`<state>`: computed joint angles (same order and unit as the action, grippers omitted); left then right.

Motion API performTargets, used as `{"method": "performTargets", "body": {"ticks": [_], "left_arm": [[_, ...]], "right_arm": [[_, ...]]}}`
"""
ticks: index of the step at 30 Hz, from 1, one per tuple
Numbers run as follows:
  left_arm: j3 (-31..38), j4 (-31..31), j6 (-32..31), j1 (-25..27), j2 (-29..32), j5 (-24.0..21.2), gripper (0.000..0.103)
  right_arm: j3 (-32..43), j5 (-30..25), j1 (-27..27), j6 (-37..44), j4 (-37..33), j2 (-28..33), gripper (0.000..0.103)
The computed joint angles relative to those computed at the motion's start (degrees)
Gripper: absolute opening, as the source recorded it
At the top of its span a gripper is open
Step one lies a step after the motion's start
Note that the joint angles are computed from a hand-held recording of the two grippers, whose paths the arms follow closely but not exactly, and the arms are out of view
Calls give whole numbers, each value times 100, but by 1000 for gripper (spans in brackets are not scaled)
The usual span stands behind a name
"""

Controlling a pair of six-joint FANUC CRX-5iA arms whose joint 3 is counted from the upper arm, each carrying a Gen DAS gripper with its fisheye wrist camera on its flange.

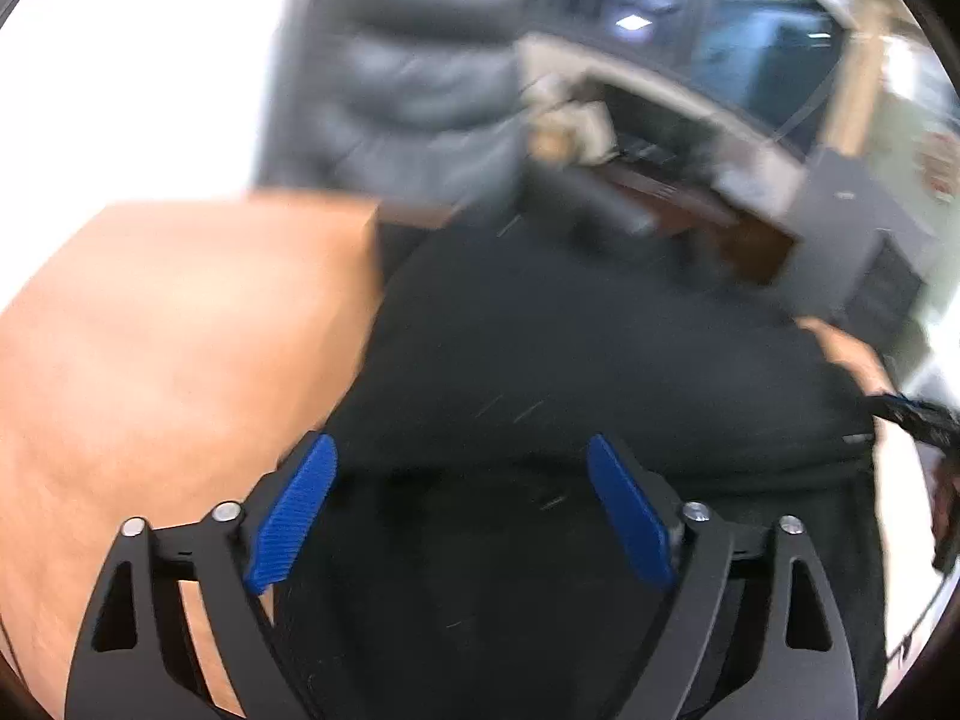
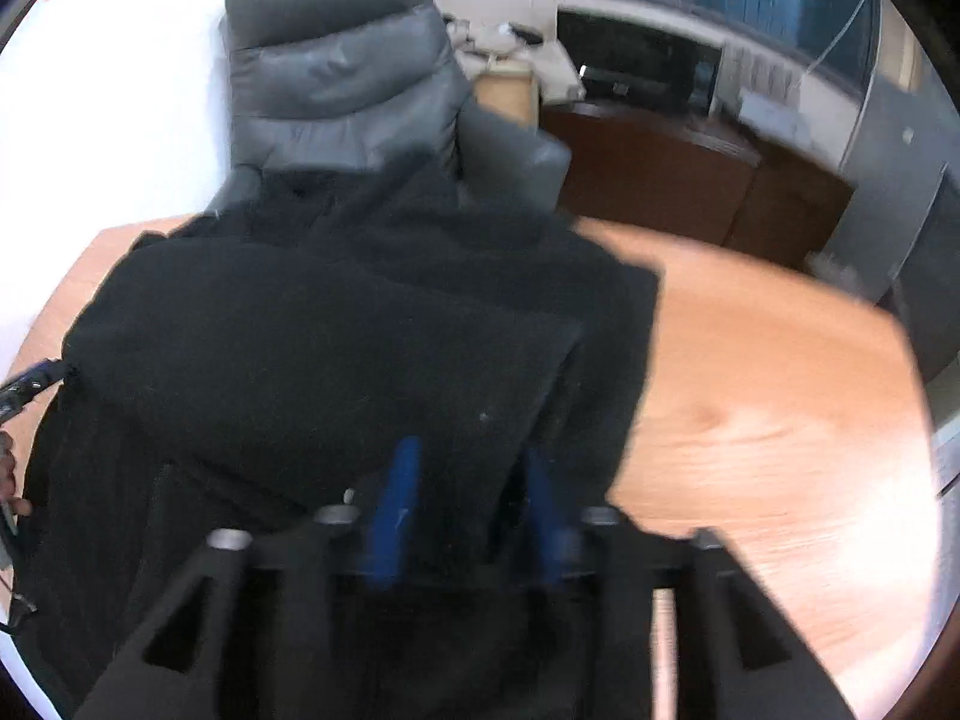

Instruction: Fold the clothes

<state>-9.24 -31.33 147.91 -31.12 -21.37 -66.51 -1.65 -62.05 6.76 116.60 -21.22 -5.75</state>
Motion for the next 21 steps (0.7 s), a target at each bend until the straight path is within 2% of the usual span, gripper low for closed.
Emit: {"method": "performTargets", "body": {"ticks": [1,3,6,8,9,11,13,14,19,21], "left_arm": [[86,-119,-93,-38,11,104,103],[180,-149,-393,60,56,405,103],[-110,882,-1239,910,301,996,103],[-332,1558,-1675,1347,525,1195,102],[-376,1662,-1785,1406,635,1164,100],[-340,1314,-1707,1154,772,889,99],[-318,849,-1397,783,777,761,99],[-312,805,-1305,729,777,715,100],[-279,815,-1226,705,833,756,101],[-256,760,-1159,639,850,725,101]], "right_arm": [[84,-36,-64,92,-140,-79,68],[315,-178,-193,318,-507,-179,72],[1049,-883,-262,949,-1647,64,72],[1367,-962,60,1232,-2052,226,72],[1574,-1023,282,1221,-2146,394,72],[2054,-1212,757,1199,-2236,867,72],[2530,-1439,1254,1185,-2057,1408,72],[2839,-1666,1515,1152,-1921,1759,72],[5069,-3414,2120,256,-2068,3801,72],[5650,-3850,2403,10,-1916,4336,71]]}}
